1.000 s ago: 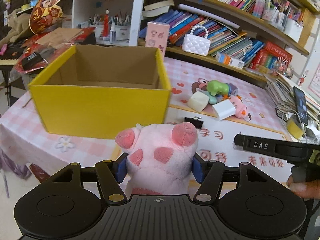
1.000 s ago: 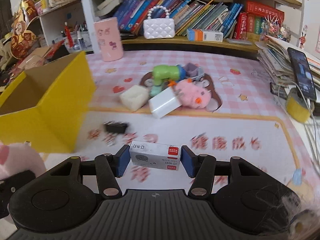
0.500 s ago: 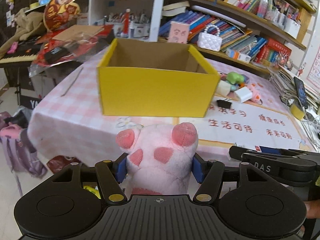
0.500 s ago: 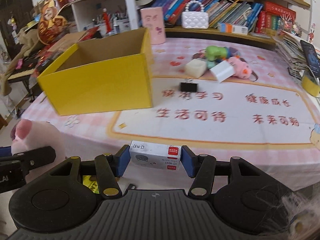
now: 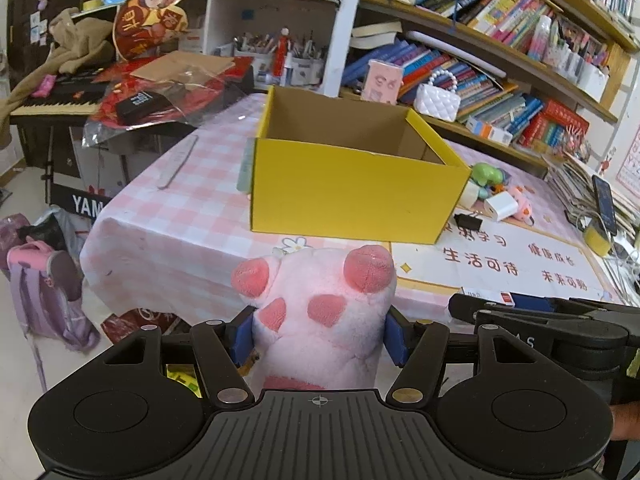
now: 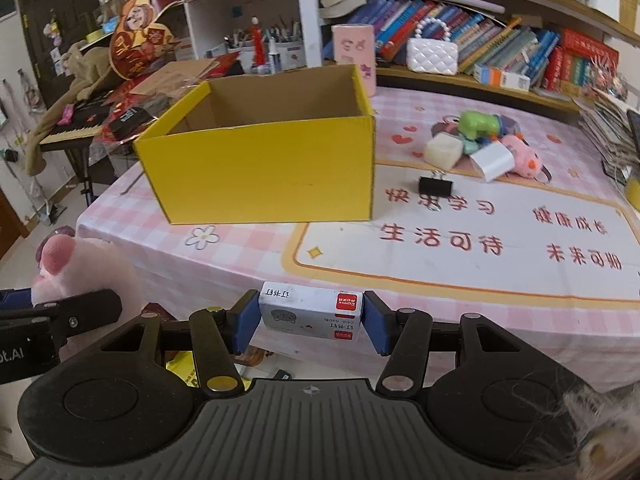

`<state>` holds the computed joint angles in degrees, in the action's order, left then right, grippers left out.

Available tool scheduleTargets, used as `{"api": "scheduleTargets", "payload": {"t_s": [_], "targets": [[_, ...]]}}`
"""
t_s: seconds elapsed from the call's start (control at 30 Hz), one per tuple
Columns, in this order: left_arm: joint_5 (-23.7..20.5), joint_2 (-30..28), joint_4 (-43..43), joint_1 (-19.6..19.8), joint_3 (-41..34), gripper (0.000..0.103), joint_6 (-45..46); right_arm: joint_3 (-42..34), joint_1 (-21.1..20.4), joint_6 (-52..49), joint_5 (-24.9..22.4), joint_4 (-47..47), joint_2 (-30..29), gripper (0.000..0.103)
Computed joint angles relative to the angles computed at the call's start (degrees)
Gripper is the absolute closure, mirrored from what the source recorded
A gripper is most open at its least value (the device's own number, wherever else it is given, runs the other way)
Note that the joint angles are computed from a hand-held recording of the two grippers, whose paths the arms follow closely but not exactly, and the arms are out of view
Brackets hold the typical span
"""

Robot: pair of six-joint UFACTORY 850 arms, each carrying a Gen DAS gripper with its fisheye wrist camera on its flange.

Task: Organize objects
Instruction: 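Carry the pig with the left gripper while the right gripper carries the white box into the yellow box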

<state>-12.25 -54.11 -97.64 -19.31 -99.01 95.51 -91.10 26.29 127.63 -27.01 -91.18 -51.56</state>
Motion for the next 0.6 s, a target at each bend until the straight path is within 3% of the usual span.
{"api": "scheduleTargets", "payload": {"t_s": [0.6], "targets": [[-1.91, -1.90, 3.01, 0.48, -3.09, 0.041, -2.86, -3.00, -0.24, -4.94, -2.06, 4.94, -1.45, 0.051]]}}
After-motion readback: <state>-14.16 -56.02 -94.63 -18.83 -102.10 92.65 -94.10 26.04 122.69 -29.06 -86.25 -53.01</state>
